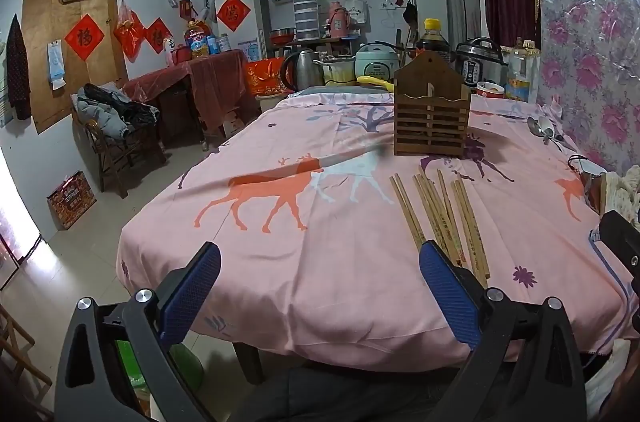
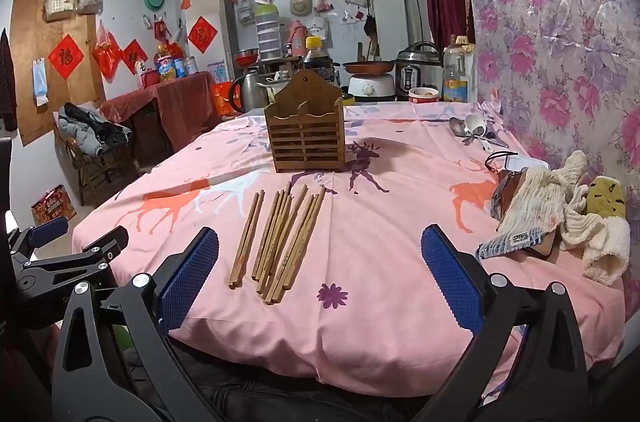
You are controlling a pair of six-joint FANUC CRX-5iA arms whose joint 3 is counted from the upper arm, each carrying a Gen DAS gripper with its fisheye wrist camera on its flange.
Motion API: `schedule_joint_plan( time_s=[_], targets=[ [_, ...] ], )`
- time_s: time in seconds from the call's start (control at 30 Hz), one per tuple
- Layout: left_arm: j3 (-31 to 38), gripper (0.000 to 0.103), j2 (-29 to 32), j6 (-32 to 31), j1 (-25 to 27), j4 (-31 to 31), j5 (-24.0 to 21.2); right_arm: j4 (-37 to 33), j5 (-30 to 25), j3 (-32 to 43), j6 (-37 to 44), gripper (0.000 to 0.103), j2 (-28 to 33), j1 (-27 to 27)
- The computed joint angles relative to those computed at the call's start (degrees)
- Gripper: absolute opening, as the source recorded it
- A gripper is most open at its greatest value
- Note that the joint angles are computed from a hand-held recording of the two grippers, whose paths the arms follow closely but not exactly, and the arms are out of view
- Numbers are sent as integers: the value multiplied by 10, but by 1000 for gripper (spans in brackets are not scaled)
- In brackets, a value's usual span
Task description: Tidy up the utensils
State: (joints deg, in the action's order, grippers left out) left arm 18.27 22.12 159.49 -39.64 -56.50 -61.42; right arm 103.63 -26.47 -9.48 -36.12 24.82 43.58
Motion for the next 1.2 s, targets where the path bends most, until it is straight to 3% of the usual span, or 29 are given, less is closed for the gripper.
schedule_joint_plan(
  time_s=[1.2],
  targets=[
    [-11,97,-5,4,3,2,5,7,1,0,-8,97,3,-2]
  ],
)
